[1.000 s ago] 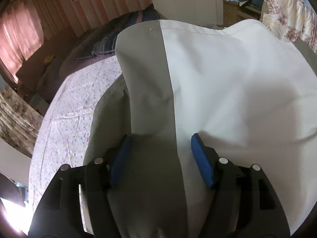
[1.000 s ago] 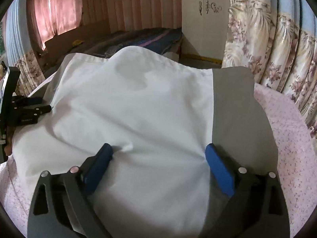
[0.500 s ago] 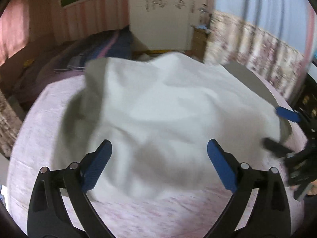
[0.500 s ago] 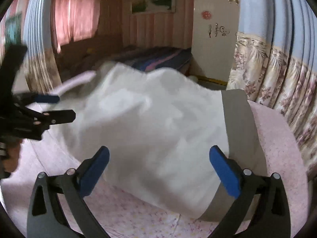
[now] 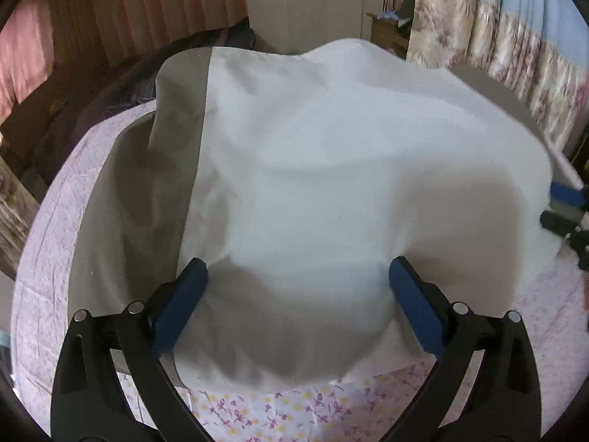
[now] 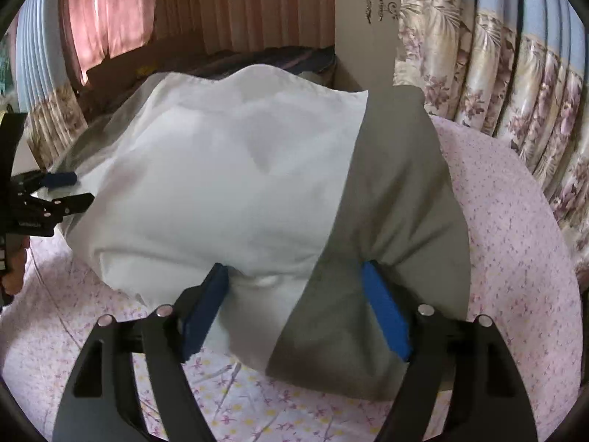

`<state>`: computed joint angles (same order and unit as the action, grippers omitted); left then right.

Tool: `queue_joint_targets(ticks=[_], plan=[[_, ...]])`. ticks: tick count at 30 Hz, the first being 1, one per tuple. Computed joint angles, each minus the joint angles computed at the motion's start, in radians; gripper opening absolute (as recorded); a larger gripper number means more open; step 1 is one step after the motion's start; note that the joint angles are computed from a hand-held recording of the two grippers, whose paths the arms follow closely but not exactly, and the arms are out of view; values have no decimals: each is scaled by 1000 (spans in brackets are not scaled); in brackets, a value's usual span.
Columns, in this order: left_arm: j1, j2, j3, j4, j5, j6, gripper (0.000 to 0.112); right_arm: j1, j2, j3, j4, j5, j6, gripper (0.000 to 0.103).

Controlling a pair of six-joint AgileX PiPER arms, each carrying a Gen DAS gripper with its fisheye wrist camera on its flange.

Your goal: Fold large clothes

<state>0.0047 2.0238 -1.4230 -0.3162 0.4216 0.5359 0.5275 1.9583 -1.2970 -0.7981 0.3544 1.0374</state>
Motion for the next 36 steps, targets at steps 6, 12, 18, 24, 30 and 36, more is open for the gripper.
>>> queue_joint_targets(ticks=[6, 12, 18, 24, 30, 36], plan=[[14, 45, -39, -34, 15, 44, 100, -11, 22, -29, 130, 3, -117, 77], [27, 62, -79, -38, 68, 36, 100, 21, 23, -48, 104, 66, -67, 78], [35, 77, -119, -34, 121, 9, 100, 26, 35, -87, 150, 119, -101, 79], [42, 57, -138, -32, 166, -20, 99, 44, 2, -44, 61, 114, 15, 83], [127, -98, 42, -139, 91, 75, 100, 63, -156, 101, -101, 103, 281, 83], [216, -12, -4, -218, 148, 151, 100, 29, -142, 152, -48, 74, 223, 81]])
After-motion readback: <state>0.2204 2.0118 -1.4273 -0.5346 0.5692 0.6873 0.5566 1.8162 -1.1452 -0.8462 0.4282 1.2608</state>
